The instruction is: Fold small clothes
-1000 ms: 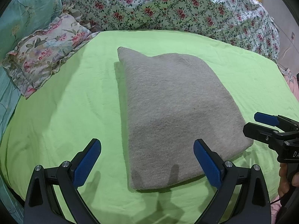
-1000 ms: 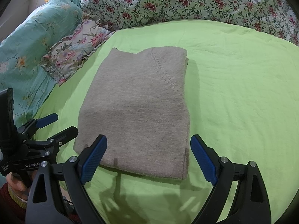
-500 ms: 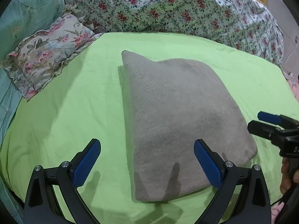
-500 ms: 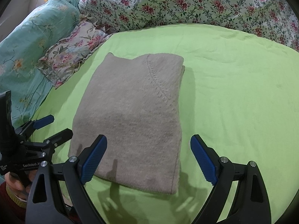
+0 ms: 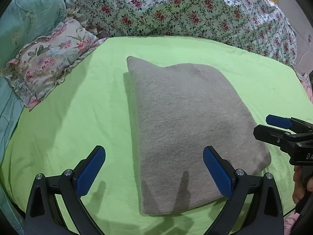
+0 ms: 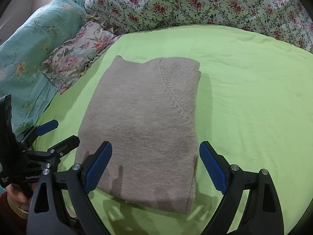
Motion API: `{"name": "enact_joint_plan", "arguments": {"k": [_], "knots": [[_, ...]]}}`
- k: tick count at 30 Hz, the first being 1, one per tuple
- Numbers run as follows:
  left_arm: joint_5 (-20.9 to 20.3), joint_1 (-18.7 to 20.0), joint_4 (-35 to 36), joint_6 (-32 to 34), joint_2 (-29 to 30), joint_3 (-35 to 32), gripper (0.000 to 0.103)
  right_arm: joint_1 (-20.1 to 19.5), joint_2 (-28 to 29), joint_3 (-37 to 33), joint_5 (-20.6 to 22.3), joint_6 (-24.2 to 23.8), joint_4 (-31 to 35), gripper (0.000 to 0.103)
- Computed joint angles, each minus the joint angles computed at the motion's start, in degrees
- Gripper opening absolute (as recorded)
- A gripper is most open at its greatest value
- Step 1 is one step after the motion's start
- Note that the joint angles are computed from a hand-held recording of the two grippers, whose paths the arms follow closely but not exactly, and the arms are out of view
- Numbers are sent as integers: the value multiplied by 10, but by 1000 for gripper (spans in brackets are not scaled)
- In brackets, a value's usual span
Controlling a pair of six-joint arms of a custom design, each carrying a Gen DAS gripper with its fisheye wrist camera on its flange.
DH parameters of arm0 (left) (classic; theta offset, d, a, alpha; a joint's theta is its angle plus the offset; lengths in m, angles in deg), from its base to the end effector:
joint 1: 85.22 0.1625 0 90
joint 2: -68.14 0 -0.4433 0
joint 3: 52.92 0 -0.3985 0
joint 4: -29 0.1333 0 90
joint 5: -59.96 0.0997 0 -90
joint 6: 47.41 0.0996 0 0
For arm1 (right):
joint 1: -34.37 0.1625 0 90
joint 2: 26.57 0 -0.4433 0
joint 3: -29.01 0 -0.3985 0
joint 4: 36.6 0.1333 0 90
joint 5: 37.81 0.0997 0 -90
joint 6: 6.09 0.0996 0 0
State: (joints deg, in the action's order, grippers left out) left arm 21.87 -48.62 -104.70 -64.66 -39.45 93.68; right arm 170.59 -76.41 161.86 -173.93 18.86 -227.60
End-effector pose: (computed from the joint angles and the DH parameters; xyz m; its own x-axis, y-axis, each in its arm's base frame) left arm -0.0986 -0.3369 0.2811 -0.6379 0.2601 -0.7249 0.6397 0.7030 -0.3107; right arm 0.3678 -0.2673 0.0709 -0.8702 -0.0365 0.4913 -0.3525 0.7428 -0.5692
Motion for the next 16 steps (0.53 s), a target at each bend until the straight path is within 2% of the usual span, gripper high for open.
{"name": "enact_joint_plan", "arguments": {"k": [16], "knots": [[-1, -4, 23, -18, -15, -1, 100, 3, -4, 0, -1, 6, 8, 91]]}}
